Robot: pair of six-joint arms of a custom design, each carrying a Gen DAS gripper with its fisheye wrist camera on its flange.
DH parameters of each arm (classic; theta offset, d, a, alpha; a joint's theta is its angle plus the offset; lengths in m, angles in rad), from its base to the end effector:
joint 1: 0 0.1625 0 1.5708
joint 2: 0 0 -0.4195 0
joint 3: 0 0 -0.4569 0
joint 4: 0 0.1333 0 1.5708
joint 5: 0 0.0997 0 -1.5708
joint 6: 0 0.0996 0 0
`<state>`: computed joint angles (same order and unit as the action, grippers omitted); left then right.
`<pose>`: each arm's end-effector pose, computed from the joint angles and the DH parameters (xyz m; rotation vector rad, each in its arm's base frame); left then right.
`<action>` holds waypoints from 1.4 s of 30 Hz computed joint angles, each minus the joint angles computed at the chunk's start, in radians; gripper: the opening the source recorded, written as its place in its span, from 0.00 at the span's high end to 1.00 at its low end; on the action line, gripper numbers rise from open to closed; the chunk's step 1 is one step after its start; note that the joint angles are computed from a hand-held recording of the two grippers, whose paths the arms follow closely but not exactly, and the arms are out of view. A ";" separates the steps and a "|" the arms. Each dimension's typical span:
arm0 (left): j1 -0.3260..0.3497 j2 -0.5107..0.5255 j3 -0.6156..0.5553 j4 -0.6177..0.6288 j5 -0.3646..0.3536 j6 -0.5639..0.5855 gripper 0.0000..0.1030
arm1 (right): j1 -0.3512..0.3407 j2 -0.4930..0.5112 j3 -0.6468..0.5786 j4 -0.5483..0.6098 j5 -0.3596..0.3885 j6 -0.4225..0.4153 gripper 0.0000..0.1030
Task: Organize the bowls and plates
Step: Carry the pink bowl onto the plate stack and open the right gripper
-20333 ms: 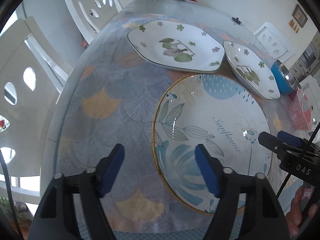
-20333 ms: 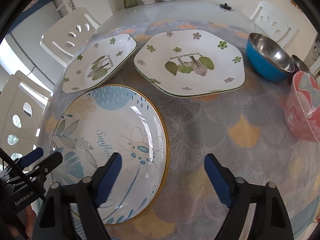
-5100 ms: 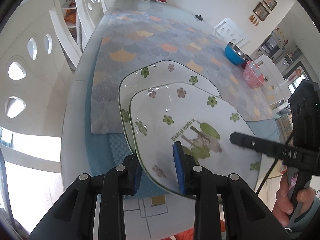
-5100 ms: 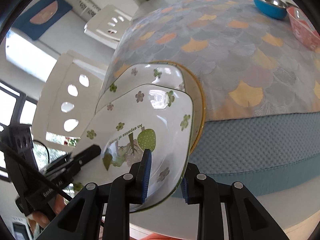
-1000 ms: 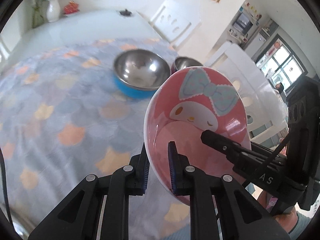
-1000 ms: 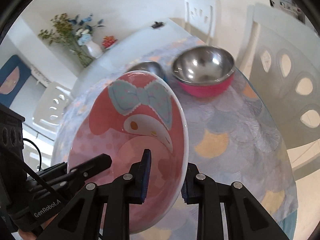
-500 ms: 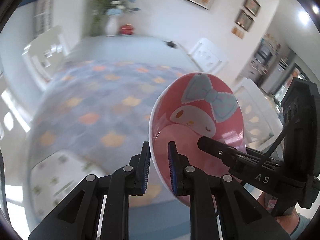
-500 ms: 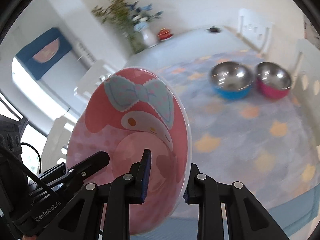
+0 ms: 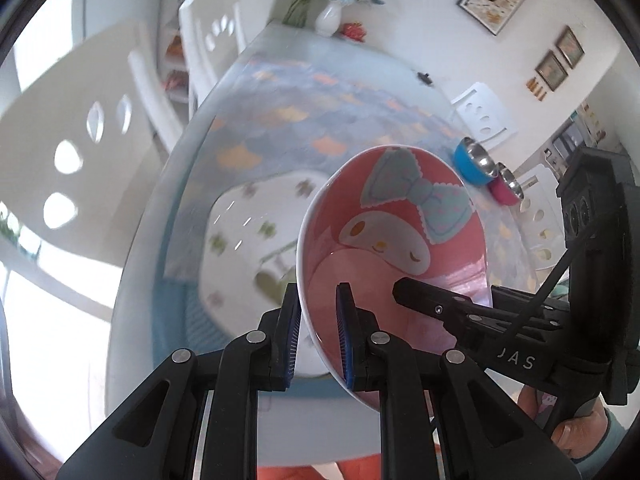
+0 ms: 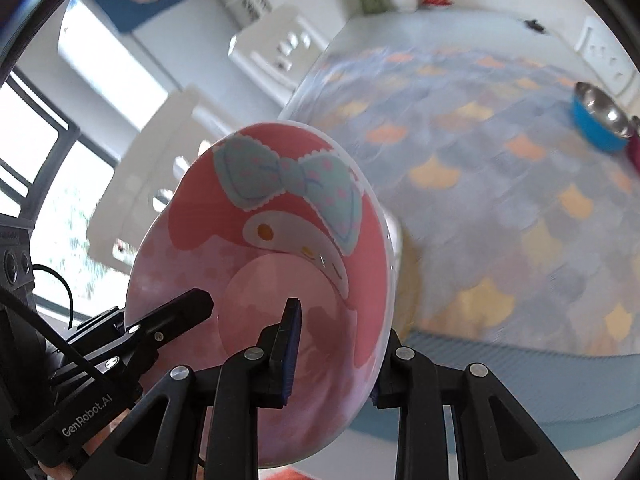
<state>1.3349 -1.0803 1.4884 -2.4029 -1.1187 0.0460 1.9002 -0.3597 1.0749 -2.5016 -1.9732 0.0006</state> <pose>-0.0021 -0.7654 0.3106 0.2438 2.6572 -0.6292 0.3657 -0.7781 -0.0577 0.3908 -2.7275 0.3863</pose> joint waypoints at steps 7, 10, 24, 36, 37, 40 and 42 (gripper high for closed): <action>0.045 -0.004 -0.007 0.040 -0.046 0.015 0.88 | 0.011 0.077 -0.094 0.106 -0.037 0.057 0.73; 0.057 0.007 -0.027 0.064 -0.061 0.035 0.88 | 0.008 0.097 -0.120 0.122 -0.048 0.087 0.73; 0.085 0.088 -0.151 0.161 -0.091 0.075 0.83 | -0.022 0.143 -0.211 0.153 -0.017 0.211 0.73; 0.093 0.058 -0.139 0.135 -0.083 0.057 0.80 | -0.032 0.114 -0.166 0.056 0.001 0.237 0.73; 0.092 0.055 -0.137 0.131 -0.082 0.058 0.80 | -0.033 0.112 -0.163 0.056 0.004 0.237 0.73; 0.087 0.048 -0.132 0.112 -0.080 0.072 0.80 | -0.035 0.111 -0.163 0.053 0.015 0.230 0.73; 0.079 0.039 -0.120 0.086 -0.068 0.083 0.80 | -0.037 0.104 -0.156 0.043 0.029 0.225 0.73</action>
<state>1.4144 -1.0414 1.3681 -2.3168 -1.1866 0.1292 1.8633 -0.2556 0.9188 -2.4588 -1.9438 0.2257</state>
